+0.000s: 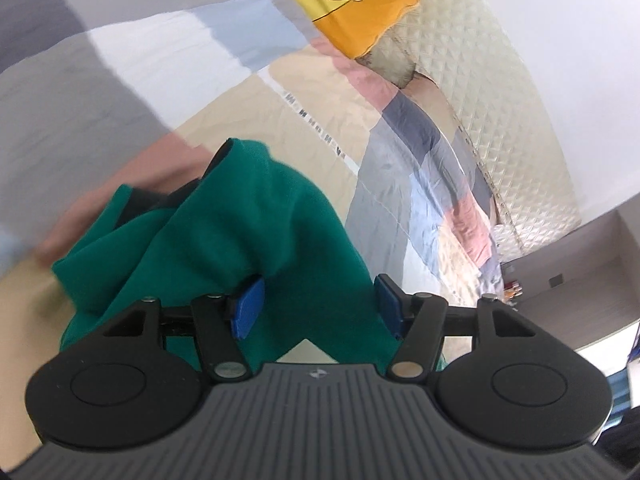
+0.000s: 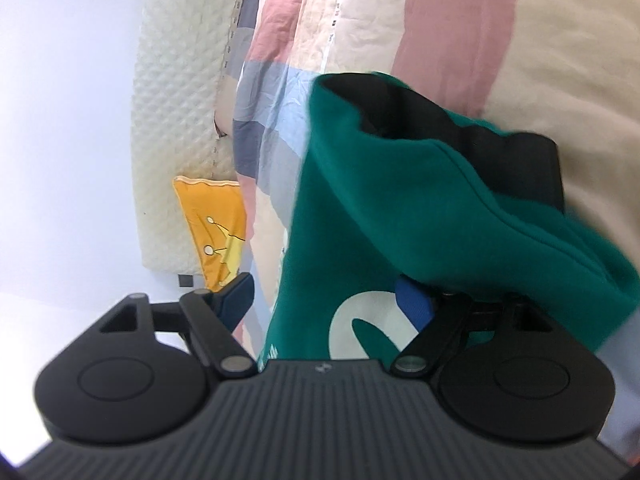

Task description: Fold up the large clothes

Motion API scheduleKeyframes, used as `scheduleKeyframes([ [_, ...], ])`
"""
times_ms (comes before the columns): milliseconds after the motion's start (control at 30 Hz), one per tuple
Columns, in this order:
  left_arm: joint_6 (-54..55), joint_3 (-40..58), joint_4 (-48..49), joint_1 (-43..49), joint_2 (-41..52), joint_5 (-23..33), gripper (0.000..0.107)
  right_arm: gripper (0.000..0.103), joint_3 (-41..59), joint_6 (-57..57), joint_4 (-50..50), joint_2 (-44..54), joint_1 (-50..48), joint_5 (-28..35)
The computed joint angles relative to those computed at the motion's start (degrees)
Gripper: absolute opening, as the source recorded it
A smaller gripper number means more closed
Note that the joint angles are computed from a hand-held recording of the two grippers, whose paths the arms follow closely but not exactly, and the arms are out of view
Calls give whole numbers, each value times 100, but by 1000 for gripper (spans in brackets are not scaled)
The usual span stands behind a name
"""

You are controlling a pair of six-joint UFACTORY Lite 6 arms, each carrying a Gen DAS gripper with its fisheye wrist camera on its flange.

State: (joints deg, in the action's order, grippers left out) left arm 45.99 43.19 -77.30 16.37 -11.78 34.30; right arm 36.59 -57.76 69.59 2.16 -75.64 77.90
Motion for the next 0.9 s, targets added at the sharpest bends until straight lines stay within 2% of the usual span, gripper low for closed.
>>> scheduleKeyframes([
  [100,848,40,-702,-281,384,-357,66,78,72,-291,273,244,317,-279],
  [200,1366,194,-986,-516,724,-605,66,78,83,-709,453,471,525,-475],
  [367,1621,459,-989,-855,963,-1004,66,79,176,-997,531,406,818,-623],
  [500,1538,434,-833,-763,859,-866,67,79,163,-1101,313,359,586,-469],
  [733,1212,-40,-81,-700,-199,-750,72,81,76,-1228,-11,-170,275,-87],
  [900,1158,-621,268,-978,-1412,-986,73,81,-41,-1685,-123,-997,295,12],
])
